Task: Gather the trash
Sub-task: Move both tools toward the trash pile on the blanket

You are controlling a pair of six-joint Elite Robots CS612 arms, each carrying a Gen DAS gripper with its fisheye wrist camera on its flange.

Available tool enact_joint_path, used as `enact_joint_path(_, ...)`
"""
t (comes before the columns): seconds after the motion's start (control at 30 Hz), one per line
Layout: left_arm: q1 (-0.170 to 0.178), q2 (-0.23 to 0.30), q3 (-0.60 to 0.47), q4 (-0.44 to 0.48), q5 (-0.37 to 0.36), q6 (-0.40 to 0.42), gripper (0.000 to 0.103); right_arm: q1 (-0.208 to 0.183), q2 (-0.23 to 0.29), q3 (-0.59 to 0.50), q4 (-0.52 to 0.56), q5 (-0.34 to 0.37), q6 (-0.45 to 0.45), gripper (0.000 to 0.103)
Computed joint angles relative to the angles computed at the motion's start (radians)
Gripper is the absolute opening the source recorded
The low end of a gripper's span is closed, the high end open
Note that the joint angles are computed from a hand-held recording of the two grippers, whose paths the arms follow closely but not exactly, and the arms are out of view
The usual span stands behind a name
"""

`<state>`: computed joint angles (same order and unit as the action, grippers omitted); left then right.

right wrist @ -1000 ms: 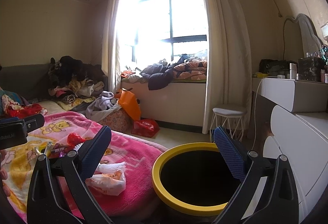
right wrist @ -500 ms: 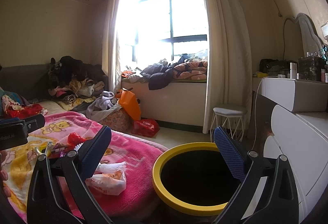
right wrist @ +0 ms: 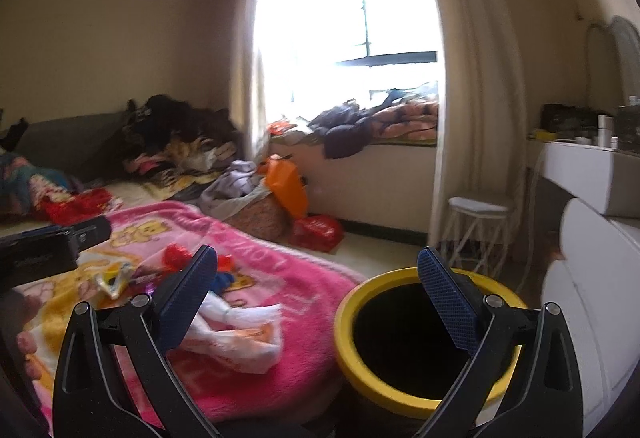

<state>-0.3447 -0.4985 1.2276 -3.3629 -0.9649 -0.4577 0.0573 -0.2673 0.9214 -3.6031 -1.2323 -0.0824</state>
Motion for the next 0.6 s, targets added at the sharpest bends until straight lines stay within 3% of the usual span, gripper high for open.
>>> enact_joint_path(0.27,0.02,-0.009,0.02,0.011,0.038,-0.058,0.093,0.018,-0.004,-0.025,0.118,0.13,-0.088,0.097)
enact_joint_path(0.6,0.046,-0.027,0.046,0.036,0.105,-0.131,0.093,0.05,0.008,-0.092,0.272,0.205,-0.168,0.097)
